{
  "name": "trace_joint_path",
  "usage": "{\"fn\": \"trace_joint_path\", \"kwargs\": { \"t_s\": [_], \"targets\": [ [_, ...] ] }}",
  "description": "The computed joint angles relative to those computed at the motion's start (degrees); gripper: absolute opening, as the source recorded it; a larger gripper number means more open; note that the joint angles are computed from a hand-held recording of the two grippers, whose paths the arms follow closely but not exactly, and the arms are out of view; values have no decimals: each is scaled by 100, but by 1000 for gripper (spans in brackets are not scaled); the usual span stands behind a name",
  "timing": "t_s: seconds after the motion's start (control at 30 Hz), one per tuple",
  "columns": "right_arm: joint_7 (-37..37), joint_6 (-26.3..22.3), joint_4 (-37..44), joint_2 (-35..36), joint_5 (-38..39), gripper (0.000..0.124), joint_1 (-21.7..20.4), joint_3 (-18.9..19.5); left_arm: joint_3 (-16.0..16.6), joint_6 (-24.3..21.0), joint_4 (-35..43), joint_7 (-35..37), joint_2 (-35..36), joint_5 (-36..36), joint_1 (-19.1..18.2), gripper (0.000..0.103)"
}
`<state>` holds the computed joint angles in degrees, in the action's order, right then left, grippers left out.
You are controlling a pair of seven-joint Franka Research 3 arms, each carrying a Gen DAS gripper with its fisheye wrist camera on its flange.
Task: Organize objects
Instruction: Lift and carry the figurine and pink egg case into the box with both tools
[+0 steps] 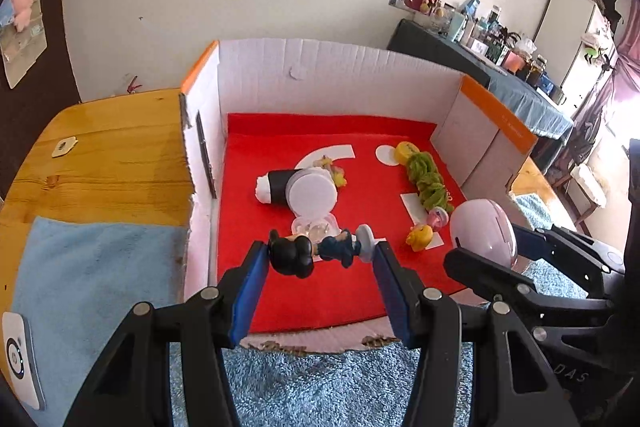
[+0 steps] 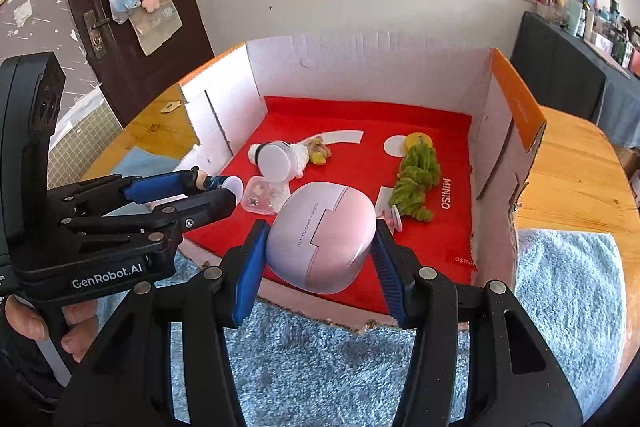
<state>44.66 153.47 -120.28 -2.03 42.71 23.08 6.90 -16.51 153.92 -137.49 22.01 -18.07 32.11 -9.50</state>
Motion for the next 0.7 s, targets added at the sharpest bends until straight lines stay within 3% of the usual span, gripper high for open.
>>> {"fn": "trace_joint_path", "kwargs": {
  "t_s": [0.3,0.7],
  "targets": [
    [509,-188,184,269,-542,49,-93,1,139,102,34,358,230,-336,-114,56],
    [635,-457,354,444,-770,49,-142,40,138,46,103,490,368,-431,-117,56]
  ]
}}
